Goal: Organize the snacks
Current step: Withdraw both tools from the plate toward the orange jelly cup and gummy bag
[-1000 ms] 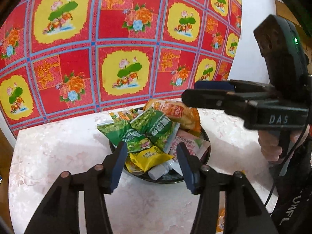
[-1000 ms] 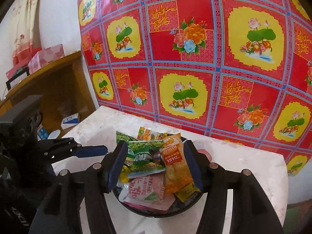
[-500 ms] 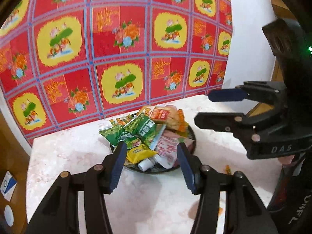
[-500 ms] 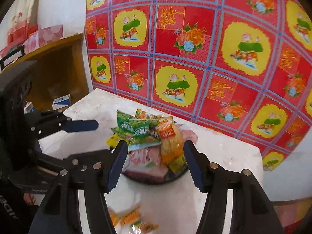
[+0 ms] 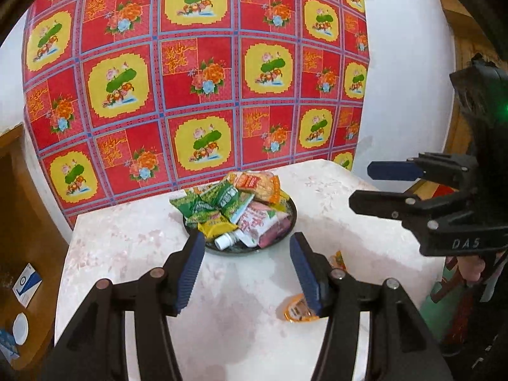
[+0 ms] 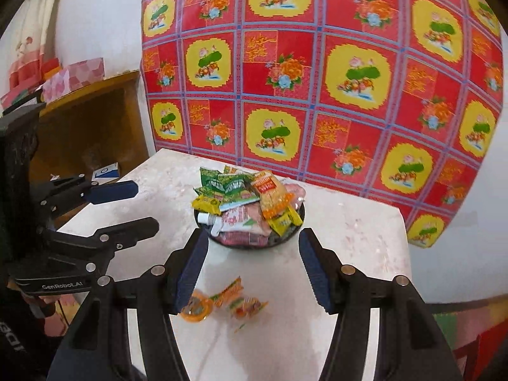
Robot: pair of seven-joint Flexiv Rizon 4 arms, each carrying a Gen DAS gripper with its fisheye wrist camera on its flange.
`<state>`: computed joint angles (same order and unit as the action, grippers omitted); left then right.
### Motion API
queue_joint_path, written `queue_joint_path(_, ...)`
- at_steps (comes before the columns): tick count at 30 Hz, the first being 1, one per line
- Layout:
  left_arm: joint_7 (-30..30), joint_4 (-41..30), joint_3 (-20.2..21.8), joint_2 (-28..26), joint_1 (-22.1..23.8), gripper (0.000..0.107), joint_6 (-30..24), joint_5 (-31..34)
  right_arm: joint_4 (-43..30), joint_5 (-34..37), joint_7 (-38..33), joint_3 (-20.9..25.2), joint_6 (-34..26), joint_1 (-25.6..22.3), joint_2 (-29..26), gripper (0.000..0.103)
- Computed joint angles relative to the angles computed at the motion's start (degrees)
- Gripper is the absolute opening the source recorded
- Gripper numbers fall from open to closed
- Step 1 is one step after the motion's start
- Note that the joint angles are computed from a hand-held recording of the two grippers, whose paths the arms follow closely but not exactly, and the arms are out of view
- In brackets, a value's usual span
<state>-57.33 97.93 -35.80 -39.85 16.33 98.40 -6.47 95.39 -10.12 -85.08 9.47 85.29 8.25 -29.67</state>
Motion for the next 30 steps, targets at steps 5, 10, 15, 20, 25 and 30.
queue_joint_path(5, -1.7, 3.0, -1.0, 0.2, 1.4, 0.059, 1.6, 0.8, 3.1, 1.4, -0.4, 1.6, 1.5, -1.1, 1.1, 0.061)
queue_joint_path(10, -4.4, 4.9, 1.4, 0.6, 0.1, 0.059, 3.4, 2.2, 6.0, 2.1, 0.3, 1.8, 2.6, -0.7, 1.5, 0.061)
queue_joint_path(15, -6.7, 7.0, 1.7, 0.7, 0.5, 0.059, 4.4, 3.9, 8.4, 2.6, 0.5, 2.9, 3.6, -1.2, 1.5, 0.061)
queue_joint_path(20, -8.4, 7.8, 4.0, 0.6, -0.9, 0.06, 4.4, 5.2, 11.0, 0.8, 3.2, -0.9, 5.0, 2.0, 1.8, 0.061)
queue_joint_path(25, -9.3, 7.5, 6.3, -0.3, -2.6, 0.06, 3.7, 5.0, 12.8, -0.1, 5.6, -2.6, 6.5, 3.2, 1.3, 0.061)
queue_joint_path(30, -9.3, 6.4, 7.8, -1.3, -4.0, 0.06, 2.3, 3.9, 14.3, -2.1, 10.3, -8.7, 7.8, 7.6, 0.4, 0.061)
